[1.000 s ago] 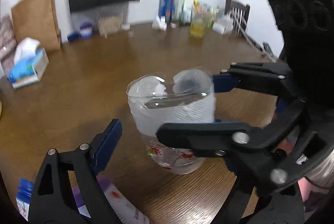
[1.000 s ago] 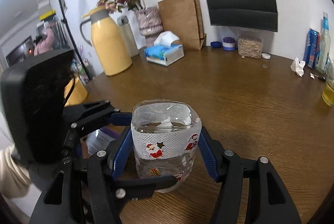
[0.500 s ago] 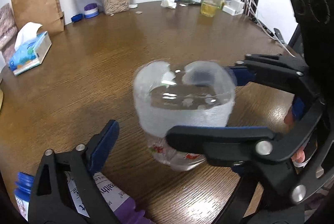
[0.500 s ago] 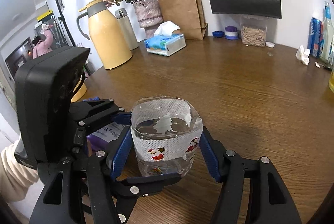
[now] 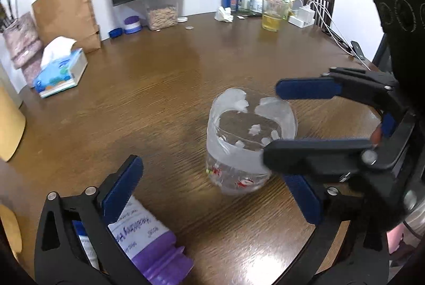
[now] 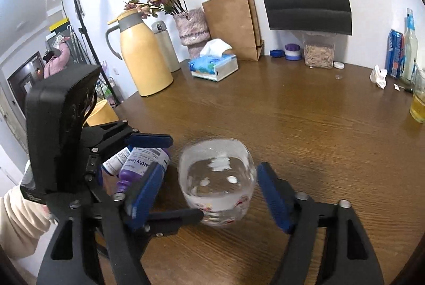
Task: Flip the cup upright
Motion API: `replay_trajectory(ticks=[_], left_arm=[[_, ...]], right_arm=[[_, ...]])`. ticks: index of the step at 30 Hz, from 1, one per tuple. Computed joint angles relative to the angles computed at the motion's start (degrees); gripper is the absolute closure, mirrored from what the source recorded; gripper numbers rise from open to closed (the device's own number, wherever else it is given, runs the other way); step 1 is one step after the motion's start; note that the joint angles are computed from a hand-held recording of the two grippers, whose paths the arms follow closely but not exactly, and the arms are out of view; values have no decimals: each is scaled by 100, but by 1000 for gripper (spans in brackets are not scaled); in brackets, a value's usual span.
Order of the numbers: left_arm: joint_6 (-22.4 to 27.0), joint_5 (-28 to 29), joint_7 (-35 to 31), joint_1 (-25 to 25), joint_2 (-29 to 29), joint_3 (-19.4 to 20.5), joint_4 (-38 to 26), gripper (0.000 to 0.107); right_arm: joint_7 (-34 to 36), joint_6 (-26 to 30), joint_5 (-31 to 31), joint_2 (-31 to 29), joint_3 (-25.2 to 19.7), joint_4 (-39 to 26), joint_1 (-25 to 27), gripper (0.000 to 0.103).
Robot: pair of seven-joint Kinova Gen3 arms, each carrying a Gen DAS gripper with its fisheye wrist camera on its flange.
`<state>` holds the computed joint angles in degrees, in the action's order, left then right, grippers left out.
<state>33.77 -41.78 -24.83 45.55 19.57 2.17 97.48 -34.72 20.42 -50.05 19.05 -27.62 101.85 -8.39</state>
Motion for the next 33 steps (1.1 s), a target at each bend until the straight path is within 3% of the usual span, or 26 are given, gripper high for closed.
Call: replay_trajectory(ticks=[5, 8, 12, 14, 22, 26, 30, 33], left_arm=[[390, -404, 457, 263, -302, -4, 199, 5], [708, -720, 795, 339, -562, 146, 341, 5], [1385, -1214, 1631, 506, -926, 422, 597, 5], [1723, -1364, 2097, 707, -1085, 430, 729, 5], [2609, -1968, 3199, 711, -1315, 1253, 999, 5], [3178, -2093, 3700, 562, -1197, 1769, 975, 5], [3633, -1850, 4632, 1465, -1194, 1336, 1103, 5], [4170, -1705, 5331, 2262, -1032, 1105, 1116, 5]], right_arm=[[-68, 32, 18, -360, 111, 158, -97, 23], [-496, 15, 411, -650, 139, 263, -132, 23], [-1428, 176, 1185, -1036, 1124, 403, -1000, 23], [-1801, 310, 1406, -1188, 1336, 466, -1160, 23], [-1526, 195, 929, -1598, 1316, 793, -1120, 22], [-2162, -245, 1463, -1796, 1378, 1005, -1418, 22], [-3094, -663, 2305, -2181, 1304, 1473, -1622, 22], [-3352, -1307, 2372, -2637, 1426, 2154, -2046, 22]])
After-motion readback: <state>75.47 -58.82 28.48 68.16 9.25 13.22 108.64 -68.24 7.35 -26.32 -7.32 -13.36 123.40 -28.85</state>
